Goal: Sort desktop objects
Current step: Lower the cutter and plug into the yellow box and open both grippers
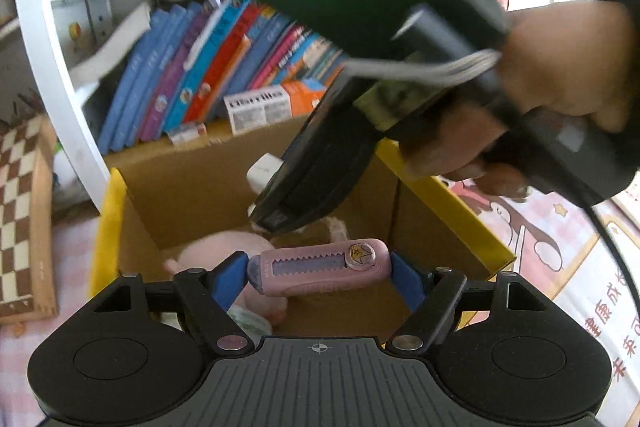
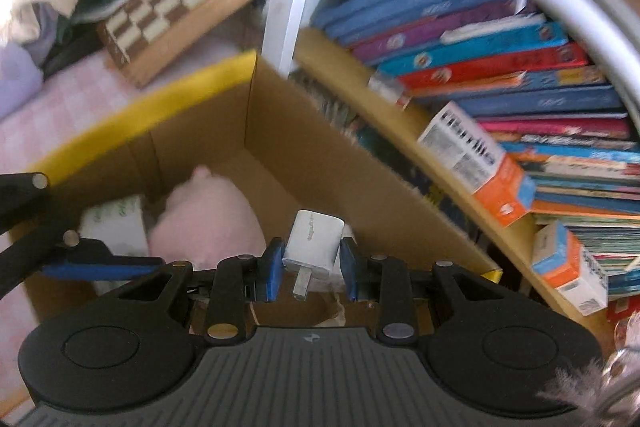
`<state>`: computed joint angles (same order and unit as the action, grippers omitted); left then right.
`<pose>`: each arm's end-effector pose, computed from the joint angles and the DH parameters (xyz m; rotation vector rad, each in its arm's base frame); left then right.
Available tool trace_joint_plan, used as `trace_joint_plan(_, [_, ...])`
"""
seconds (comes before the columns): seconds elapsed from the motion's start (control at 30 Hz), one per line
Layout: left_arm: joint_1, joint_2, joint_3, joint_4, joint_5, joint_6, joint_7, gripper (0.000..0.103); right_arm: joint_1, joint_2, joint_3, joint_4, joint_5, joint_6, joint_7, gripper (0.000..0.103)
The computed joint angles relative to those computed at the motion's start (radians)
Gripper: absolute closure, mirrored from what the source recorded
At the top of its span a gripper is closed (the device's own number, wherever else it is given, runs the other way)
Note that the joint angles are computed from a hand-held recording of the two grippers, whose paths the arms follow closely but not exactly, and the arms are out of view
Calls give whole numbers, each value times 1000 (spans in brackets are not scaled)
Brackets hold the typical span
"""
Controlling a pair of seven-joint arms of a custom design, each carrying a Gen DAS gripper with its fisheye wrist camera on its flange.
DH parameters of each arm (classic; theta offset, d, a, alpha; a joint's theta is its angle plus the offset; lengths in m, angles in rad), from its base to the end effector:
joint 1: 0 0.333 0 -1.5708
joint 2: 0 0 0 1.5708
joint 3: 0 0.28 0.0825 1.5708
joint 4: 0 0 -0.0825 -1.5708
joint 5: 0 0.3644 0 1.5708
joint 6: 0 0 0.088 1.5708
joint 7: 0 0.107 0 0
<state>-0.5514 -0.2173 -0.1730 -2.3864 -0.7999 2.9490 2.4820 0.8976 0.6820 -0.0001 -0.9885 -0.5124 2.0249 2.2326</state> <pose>0.4000 -0.2943 0.4565 -0.8422 2.4901 -1.0886 0.4783 0.5545 0.4817 -2.2477 1.5210 -0.6958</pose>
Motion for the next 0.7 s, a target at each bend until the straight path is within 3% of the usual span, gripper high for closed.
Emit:
trace_joint_plan(0.53, [83, 57, -35, 55, 28, -115, -147, 25, -17, 188, -19, 247, 126, -38, -166, 78])
trace_joint_plan(0.7, [93, 53, -46, 50, 51, -108, -178, 23, -17, 148, -30, 176, 136, 8, -128, 77])
